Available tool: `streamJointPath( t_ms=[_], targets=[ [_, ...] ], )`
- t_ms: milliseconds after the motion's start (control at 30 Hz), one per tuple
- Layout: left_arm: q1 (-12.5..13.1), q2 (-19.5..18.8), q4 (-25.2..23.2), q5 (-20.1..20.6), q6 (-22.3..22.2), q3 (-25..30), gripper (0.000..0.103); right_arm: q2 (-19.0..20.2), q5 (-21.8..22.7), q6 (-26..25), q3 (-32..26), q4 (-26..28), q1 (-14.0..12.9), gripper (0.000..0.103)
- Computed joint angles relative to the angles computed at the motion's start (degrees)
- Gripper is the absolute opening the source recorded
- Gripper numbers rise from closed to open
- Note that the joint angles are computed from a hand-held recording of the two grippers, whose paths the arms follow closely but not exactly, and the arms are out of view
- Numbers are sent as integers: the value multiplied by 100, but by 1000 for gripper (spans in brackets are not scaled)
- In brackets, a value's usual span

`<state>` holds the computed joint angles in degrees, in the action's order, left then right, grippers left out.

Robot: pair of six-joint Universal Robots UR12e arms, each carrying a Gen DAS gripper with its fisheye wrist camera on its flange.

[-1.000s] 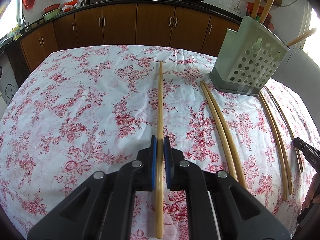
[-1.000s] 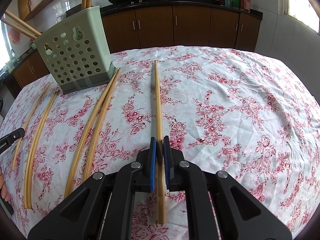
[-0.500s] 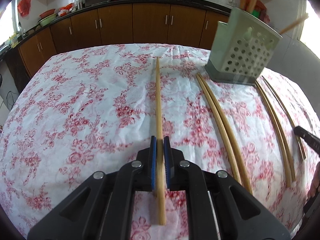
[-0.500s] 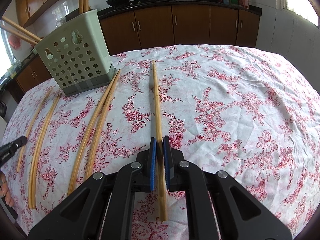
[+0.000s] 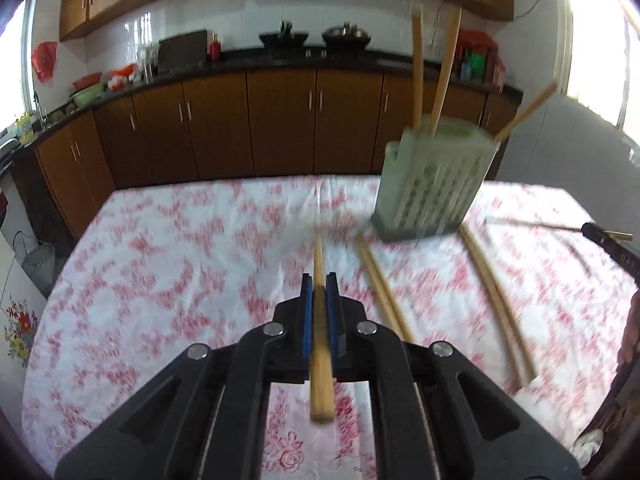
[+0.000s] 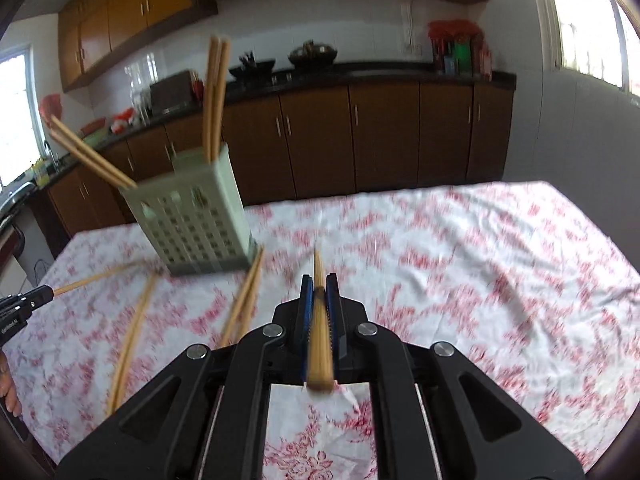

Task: Organize utensils
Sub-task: 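Lift the left tool's chopstick over the green holder while the right tool carries its own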

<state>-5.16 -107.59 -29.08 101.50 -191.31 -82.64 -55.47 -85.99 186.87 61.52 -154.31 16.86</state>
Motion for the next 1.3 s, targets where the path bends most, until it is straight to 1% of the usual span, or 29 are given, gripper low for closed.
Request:
streamJointPath(
  t_ms=[67, 133, 267, 367, 467, 533, 700, 767, 833, 867, 900, 967, 1100, 1167, 1300],
  targets=[
    [-7, 15, 216, -31, 2, 73, 8, -11, 6, 9, -36, -190, -2, 8],
    [21, 12, 318, -94, 62, 147, 8, 4, 28, 14, -103, -293, -12, 8],
    [32, 40, 382, -338, 247, 289, 8, 11, 93, 63, -217, -412, -9, 8],
    [-7, 54, 479, -535, 422, 387, 8, 26, 283, 157, -333, -500, -32, 8],
    [-21, 68, 596, -766, 531, 480, 8, 43, 498, 269, -461, -720, -53, 8],
    [-55, 30, 710, -855, 593, 594, 8, 58, 566, 323, -551, -895, -35, 8],
    [-150, -160, 1073, -826, 621, 938, 8, 205, 663, 502, -862, -1366, -4, 8],
    [-183, -280, 1294, -765, 536, 1134, 8, 306, 717, 627, -1033, -1543, 12, 8],
    [-193, -440, 1540, -712, 313, 1390, 8, 415, 725, 680, -1218, -1702, 33, 8],
    [-205, -499, 1605, -638, 276, 1475, 8, 500, 701, 688, -1351, -1782, 53, 8],
    [-240, -604, 1721, -440, 265, 1618, 8, 586, 664, 684, -1491, -1815, 76, 8],
    [-253, -753, 1741, -346, 213, 1824, 8, 760, 657, 688, -1761, -1832, 101, 8],
    [-238, -942, 1490, -352, 138, 2021, 8, 1076, 523, 493, -2180, -1779, 174, 8],
    [-229, -1011, 1414, -327, 104, 2031, 8, 1231, 529, 498, -2397, -1500, 192, 8],
    [-192, -1077, 1350, -424, 31, 2002, 8, 1305, 542, 475, -2492, -1043, 222, 8]
  ],
)
